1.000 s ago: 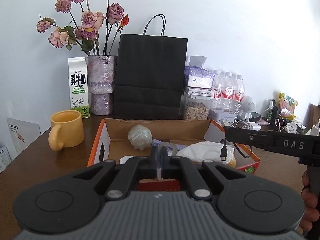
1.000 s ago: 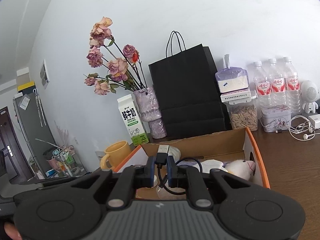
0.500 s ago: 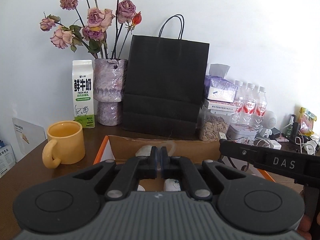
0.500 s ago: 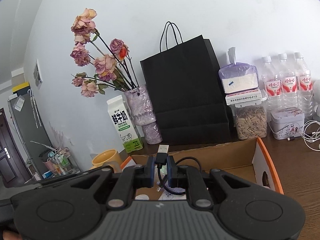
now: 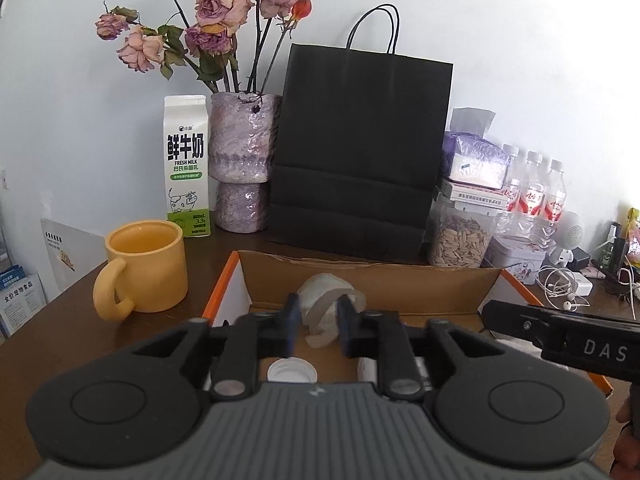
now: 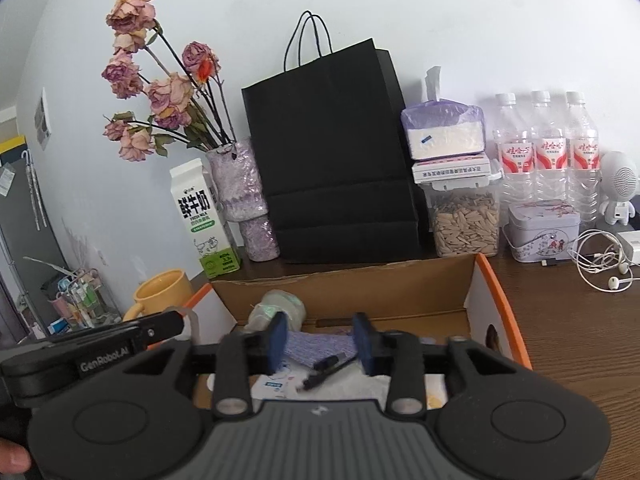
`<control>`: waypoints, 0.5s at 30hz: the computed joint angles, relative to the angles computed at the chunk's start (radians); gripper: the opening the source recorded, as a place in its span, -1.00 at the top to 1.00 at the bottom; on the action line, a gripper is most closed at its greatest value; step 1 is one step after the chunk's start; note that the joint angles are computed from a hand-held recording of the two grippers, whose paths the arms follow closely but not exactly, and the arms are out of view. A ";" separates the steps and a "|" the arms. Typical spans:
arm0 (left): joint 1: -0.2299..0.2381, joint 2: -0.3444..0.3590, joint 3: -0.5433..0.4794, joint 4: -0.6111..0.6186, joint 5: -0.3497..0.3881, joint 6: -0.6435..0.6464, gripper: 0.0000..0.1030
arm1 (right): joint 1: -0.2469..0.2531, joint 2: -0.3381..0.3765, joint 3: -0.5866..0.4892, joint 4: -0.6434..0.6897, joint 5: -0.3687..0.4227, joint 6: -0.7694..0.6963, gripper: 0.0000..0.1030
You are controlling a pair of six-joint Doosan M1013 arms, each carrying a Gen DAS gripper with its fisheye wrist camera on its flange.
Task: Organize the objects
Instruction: 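Lower the black cable into the box and open the right gripper, then withdraw both grippers from the box back over the table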
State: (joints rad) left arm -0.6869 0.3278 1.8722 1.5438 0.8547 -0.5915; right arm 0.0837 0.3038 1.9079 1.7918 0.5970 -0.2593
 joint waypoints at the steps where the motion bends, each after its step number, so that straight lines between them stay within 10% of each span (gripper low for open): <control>1: -0.002 0.003 -0.004 -0.014 0.015 0.006 -0.50 | 0.003 -0.001 0.001 0.012 -0.027 -0.009 -0.64; 3: -0.011 0.010 -0.006 -0.008 0.061 -0.008 -1.00 | 0.010 -0.005 0.006 0.060 -0.078 -0.057 -0.97; 15: -0.009 0.010 -0.012 -0.028 0.057 0.014 -1.00 | 0.014 -0.001 -0.002 0.005 -0.111 -0.012 -1.00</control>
